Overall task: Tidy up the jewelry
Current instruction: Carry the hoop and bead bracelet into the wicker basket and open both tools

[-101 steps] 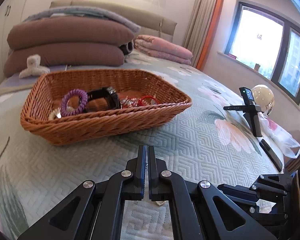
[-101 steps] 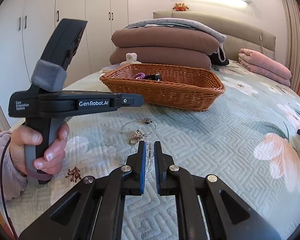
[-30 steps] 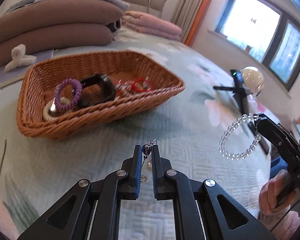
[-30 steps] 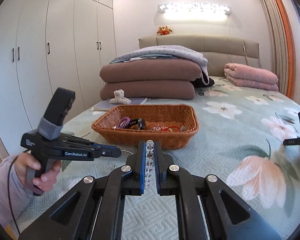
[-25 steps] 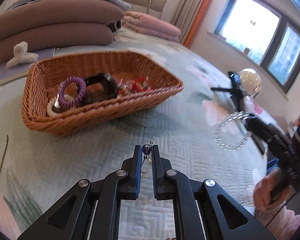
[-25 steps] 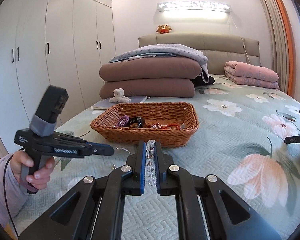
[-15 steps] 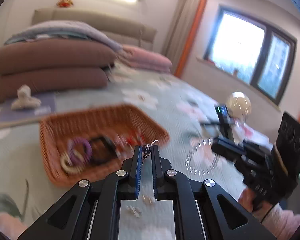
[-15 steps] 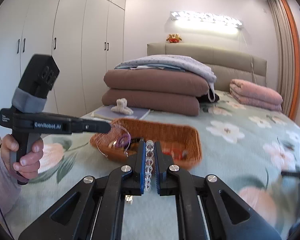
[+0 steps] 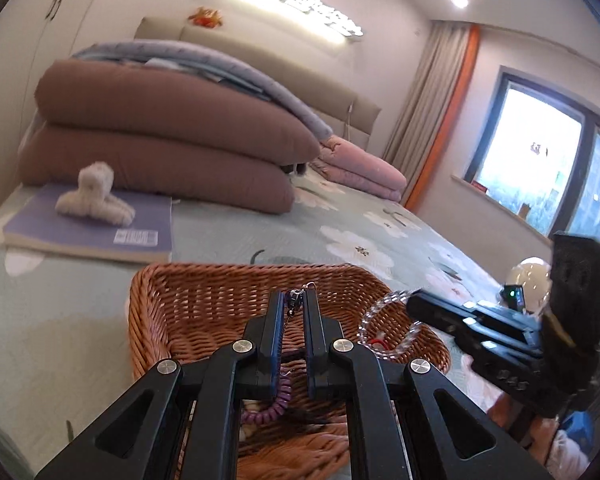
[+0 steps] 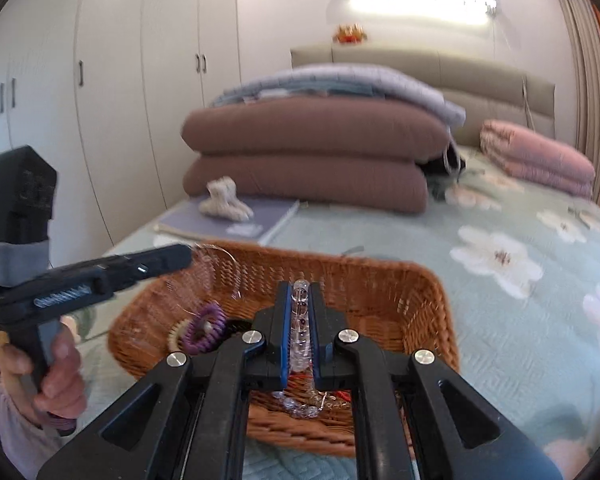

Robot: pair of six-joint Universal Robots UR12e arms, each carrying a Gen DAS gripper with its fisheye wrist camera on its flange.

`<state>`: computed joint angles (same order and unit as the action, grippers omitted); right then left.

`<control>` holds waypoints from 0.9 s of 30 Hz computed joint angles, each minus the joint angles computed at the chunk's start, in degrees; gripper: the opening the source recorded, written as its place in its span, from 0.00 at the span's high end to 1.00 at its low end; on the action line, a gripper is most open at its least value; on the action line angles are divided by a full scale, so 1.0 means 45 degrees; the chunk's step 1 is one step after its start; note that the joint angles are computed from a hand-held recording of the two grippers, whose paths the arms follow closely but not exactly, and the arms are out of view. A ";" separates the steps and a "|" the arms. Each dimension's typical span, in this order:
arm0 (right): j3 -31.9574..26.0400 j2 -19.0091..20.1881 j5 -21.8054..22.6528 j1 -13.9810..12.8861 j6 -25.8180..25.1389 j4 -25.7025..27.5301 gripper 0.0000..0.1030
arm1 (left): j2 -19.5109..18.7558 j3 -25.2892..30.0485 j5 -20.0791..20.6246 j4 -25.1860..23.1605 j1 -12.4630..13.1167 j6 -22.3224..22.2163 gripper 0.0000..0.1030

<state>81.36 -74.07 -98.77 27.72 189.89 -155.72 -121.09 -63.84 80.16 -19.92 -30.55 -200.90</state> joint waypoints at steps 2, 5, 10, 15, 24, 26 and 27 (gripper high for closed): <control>0.0023 0.0052 0.0027 -0.0075 0.0110 0.0146 0.90 | -0.0069 -0.0030 -0.0092 0.0043 0.0073 -0.0198 0.91; 0.0140 0.0088 -0.0047 -0.0167 0.0281 0.0136 0.90 | -0.0139 -0.0135 -0.0014 0.0047 0.0121 -0.0359 0.91; 0.0313 0.0066 -0.0255 -0.0313 0.0876 0.0217 0.90 | -0.0251 -0.0049 0.0338 -0.0364 0.0104 -0.0392 0.91; 0.0412 0.0027 -0.0573 -0.0330 0.1233 0.0280 0.90 | -0.0269 0.0066 0.1034 -0.0921 -0.0011 -0.0337 0.91; 0.0996 -0.0226 -0.0884 -0.0268 0.1345 -0.1302 0.41 | -0.0024 -0.0351 0.2239 -0.0042 -0.0217 -0.0276 0.37; 0.1195 -0.0346 -0.1441 -0.0130 0.1351 -0.2097 0.41 | 0.0210 -0.0698 0.2742 0.0823 -0.0336 -0.0221 0.37; 0.1293 -0.0429 -0.1745 -0.0045 0.1352 -0.2477 0.41 | 0.0322 -0.0859 0.2848 0.1283 -0.0381 -0.0133 0.37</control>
